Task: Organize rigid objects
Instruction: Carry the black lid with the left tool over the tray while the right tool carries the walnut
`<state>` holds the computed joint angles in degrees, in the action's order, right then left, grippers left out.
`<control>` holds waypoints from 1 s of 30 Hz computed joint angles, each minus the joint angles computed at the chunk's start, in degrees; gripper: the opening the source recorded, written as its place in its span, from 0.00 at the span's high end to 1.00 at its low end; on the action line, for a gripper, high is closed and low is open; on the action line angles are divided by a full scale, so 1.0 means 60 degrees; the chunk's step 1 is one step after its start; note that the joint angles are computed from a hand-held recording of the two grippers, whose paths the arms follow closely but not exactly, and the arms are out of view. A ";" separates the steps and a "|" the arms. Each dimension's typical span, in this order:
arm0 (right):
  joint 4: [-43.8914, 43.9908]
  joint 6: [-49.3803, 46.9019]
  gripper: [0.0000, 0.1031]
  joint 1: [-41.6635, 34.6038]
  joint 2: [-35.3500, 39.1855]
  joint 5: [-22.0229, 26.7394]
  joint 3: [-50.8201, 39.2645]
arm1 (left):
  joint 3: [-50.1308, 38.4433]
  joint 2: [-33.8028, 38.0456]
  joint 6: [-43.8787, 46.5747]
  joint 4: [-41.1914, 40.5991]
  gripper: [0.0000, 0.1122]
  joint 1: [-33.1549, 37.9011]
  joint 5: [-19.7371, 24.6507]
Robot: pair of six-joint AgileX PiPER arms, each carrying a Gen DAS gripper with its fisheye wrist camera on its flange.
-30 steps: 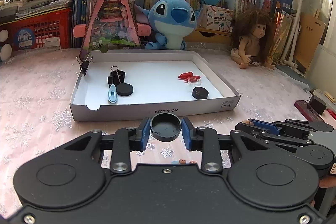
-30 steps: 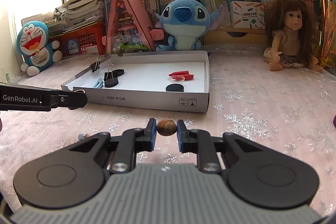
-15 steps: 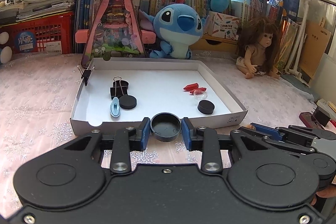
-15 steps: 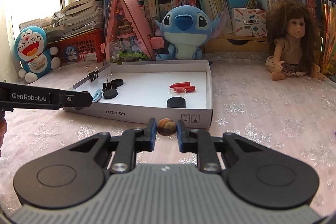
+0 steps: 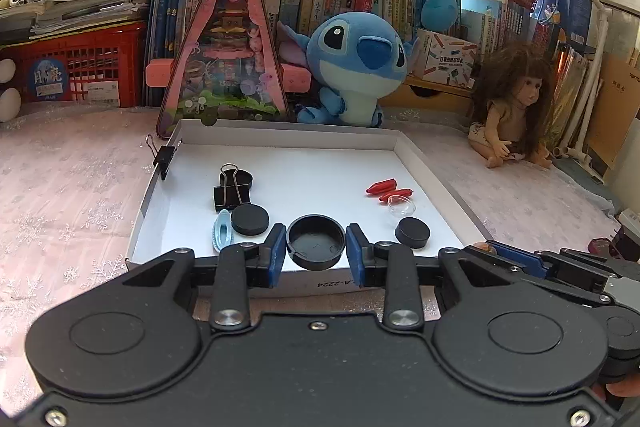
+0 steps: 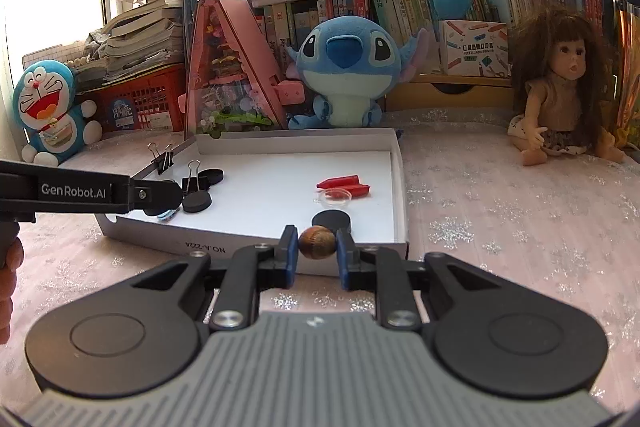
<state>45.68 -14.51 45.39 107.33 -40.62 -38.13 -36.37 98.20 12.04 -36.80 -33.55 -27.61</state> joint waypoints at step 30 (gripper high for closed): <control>-0.0571 -0.0394 0.76 -0.1209 0.1900 0.2011 -0.3005 | -0.2096 0.2079 -0.0102 0.0533 0.73 0.0958 0.1052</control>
<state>42.25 -16.87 38.13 118.73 -28.55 -56.16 -48.95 110.67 11.42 -33.60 -27.80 -21.30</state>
